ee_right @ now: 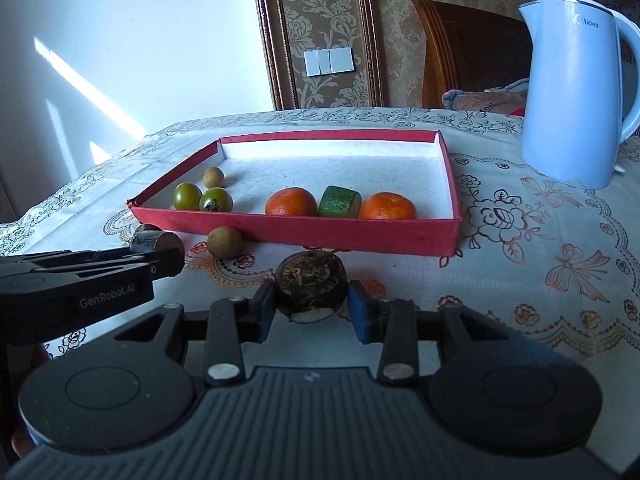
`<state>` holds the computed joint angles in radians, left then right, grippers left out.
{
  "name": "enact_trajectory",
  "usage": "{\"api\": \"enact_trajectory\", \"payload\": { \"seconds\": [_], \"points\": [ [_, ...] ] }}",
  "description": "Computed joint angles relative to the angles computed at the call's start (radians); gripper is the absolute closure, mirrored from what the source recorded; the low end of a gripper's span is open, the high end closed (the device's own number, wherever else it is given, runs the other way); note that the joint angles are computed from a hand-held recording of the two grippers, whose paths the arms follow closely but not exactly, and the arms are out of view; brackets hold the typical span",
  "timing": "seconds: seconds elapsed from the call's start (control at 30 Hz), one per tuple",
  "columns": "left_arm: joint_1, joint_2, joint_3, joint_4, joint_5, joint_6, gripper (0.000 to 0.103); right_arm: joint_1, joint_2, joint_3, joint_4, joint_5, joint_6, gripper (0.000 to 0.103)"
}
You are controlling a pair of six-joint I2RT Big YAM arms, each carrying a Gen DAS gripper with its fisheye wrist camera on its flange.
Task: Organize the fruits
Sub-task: 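Lift the eggplant chunk in the left gripper and the dark fruit in the right gripper toward the tray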
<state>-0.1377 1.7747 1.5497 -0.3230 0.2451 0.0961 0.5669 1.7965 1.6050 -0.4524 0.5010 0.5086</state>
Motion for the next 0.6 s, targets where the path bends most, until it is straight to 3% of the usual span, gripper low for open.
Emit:
{"api": "enact_trajectory", "payload": {
  "seconds": [0.4, 0.6],
  "points": [
    [0.005, 0.010, 0.041, 0.012, -0.013, -0.019, 0.074, 0.012, 0.035, 0.083, -0.010, -0.005, -0.057, 0.066],
    [0.010, 0.062, 0.140, -0.006, -0.046, -0.028, 0.074, -0.002, 0.091, 0.194, -0.049, 0.004, -0.097, 0.066]
  ]
}}
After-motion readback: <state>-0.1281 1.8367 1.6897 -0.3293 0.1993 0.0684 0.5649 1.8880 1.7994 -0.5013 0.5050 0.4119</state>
